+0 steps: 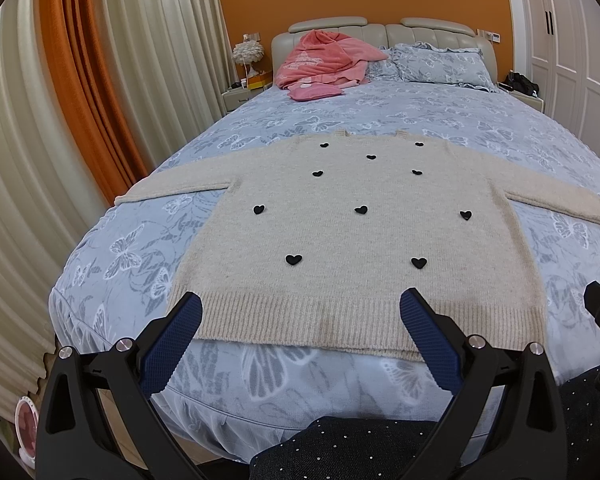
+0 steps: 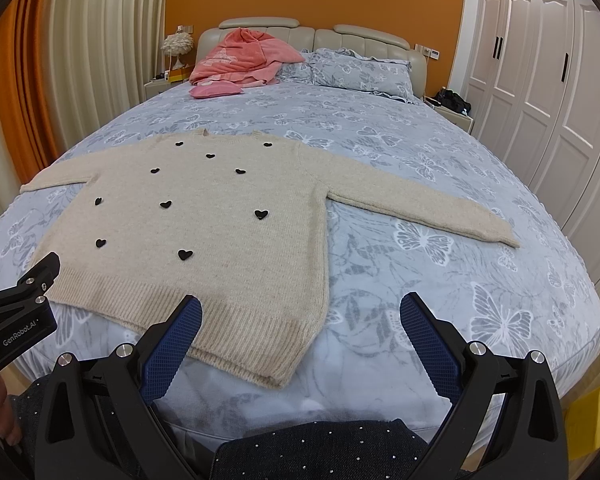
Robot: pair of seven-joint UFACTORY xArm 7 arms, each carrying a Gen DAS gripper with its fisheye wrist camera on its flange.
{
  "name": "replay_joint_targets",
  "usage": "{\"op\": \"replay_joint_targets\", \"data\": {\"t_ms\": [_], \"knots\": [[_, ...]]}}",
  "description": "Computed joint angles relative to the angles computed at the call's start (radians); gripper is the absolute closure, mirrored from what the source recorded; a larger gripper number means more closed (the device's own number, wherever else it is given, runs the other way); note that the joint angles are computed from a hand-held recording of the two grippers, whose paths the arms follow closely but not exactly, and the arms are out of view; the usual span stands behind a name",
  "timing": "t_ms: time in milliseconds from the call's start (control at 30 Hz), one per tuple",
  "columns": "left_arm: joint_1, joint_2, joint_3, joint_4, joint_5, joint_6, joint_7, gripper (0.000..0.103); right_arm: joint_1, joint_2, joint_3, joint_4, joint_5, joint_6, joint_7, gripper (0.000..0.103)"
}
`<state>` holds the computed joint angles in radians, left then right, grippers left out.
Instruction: Fold small clothes
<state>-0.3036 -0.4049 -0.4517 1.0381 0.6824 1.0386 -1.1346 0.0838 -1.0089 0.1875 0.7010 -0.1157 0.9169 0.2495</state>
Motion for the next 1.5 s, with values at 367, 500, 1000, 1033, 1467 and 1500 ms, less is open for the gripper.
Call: {"op": "replay_joint_targets", "data": {"t_ms": [367, 500, 1000, 1033, 1467, 1500], "knots": [[-0.003, -0.002, 0.004, -0.002, 0.000, 0.001, -0.002, 0.006, 0.003, 0.007, -0.009, 0.017, 0.003, 0.011, -0.002, 0.005], [-0.005, -0.026, 0.027, -0.028, -0.029, -0.037, -0.003, 0.006, 0.009, 0.033, -0.054, 0.045, 0.045, 0.026, -0.002, 0.005], [0.031, 0.144, 0.024, 0.024, -0.094, -0.205, -0.077, 0.005, -0.298, 0.666, -0.512, 0.381, 0.217, -0.123, -0.153, 0.014], [0.019, 0.170, 0.029, 0.035, -0.090, -0.200, -0.081, 0.006, -0.305, 0.735, -0.526, 0.427, 0.251, -0.131, -0.165, 0.016], [-0.101, 0.275, 0.157, 0.046, -0.194, -0.224, -0.070, 0.006, -0.465, 1.197, -0.404, 0.759, 0.567, -0.149, -0.258, 0.067], [-0.103, 0.273, 0.160, 0.040, -0.197, -0.235, -0.076, 0.006, -0.474, 1.213, -0.387, 0.781, 0.572, -0.139, -0.249, 0.090]]}}
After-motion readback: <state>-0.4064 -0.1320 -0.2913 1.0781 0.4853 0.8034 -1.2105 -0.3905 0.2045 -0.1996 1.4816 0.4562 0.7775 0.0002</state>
